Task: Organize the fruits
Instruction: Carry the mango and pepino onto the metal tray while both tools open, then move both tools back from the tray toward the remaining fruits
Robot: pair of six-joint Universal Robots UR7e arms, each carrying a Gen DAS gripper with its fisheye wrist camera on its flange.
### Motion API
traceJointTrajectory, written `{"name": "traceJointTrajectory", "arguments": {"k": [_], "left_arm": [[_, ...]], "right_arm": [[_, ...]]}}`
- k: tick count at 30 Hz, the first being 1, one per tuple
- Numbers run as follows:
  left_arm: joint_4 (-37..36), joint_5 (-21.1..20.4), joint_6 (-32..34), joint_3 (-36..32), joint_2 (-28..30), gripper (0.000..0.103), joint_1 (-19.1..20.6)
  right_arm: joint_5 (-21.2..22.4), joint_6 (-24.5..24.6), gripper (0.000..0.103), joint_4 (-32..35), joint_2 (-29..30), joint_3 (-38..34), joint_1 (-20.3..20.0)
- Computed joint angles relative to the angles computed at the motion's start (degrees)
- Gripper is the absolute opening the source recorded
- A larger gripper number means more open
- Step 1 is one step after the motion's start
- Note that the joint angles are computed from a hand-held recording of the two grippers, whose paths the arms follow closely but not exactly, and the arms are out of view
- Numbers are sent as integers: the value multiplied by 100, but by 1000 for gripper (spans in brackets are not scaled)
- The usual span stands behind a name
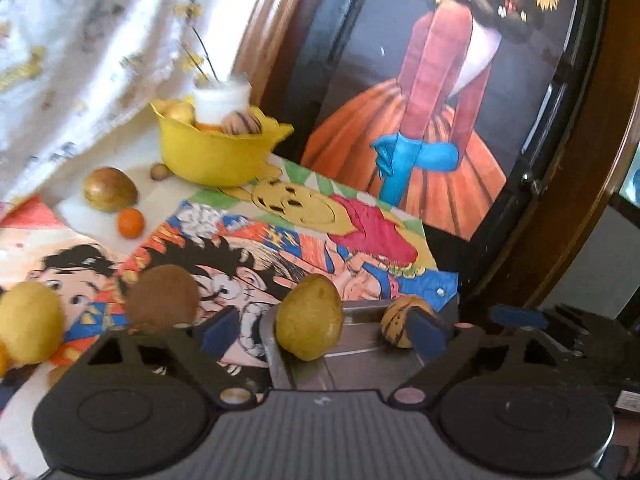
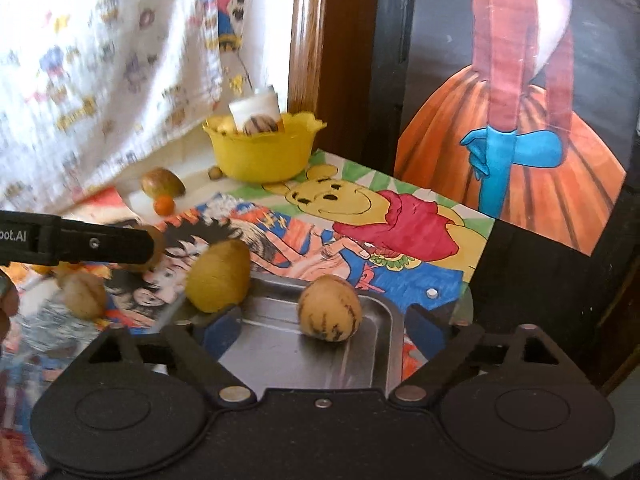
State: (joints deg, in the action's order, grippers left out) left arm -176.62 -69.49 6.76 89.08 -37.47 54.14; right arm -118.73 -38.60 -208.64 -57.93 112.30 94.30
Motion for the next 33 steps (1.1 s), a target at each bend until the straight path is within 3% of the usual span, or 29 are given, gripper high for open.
{"name": "traceJointTrajectory", "arguments": {"k": [4, 18, 24, 33], "left_arm": [[-416, 165, -62, 546, -392, 102, -95], [-1185, 1208, -16, 2466, -1703, 103, -546], [-1241, 1529, 79, 3298, -2274, 103, -790], [-1105, 2122, -325, 4238, -3017, 103, -1154]], "right_arm": [[-92, 278, 102, -354, -177, 452, 230], [-899, 1205, 102, -1255, -402, 1714, 1098], [-1290, 1930, 102, -1153, -396, 2206, 1506], [-1752, 2791, 102, -660, -232, 2524, 1991]]}}
